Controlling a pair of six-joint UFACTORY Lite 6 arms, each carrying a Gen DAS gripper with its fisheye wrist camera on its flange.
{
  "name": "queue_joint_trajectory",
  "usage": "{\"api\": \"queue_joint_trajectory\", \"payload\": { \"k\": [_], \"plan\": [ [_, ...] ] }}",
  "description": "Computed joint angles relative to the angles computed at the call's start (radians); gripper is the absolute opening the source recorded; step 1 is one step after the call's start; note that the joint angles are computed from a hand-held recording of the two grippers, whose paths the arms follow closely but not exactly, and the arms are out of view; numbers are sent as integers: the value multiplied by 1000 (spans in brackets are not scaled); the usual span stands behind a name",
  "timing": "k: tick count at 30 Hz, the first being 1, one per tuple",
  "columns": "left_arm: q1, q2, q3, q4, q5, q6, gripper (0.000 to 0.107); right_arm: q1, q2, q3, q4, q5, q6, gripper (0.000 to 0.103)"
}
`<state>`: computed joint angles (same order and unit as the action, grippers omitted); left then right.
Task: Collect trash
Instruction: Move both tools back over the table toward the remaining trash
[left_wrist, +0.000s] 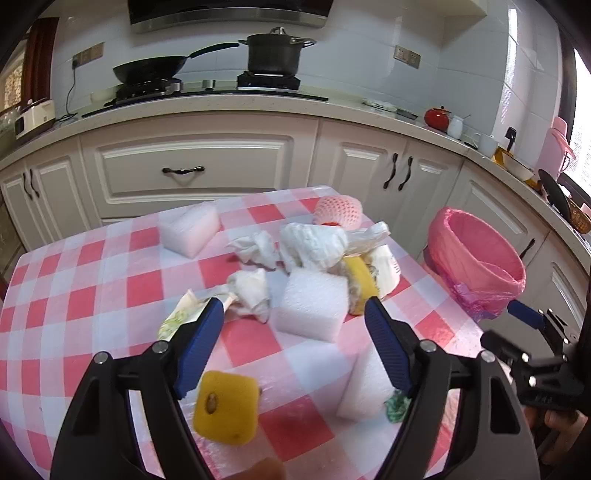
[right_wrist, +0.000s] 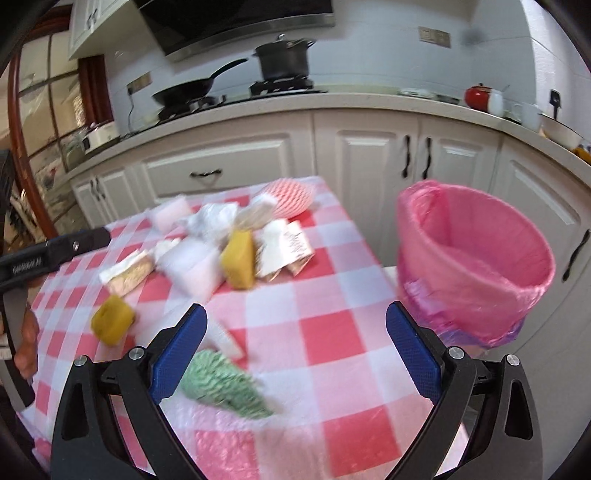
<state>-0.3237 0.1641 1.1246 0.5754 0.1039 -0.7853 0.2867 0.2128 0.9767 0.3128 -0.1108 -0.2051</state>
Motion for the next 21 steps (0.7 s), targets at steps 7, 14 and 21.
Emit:
{"api": "queue_joint_trajectory", "payload": {
  "k": [7, 14, 21],
  "plan": [
    [37, -57, -92, -13, -31, 15, 77, 79, 23, -36, 147, -29, -133, 92],
    [67, -92, -166, 118, -56, -117, 77, 137, 86, -17, 233, -45, -228, 92],
    [87, -86, -208, 123, -71, -120, 77, 148, 175, 37, 328, -45, -323, 91]
  ]
}}
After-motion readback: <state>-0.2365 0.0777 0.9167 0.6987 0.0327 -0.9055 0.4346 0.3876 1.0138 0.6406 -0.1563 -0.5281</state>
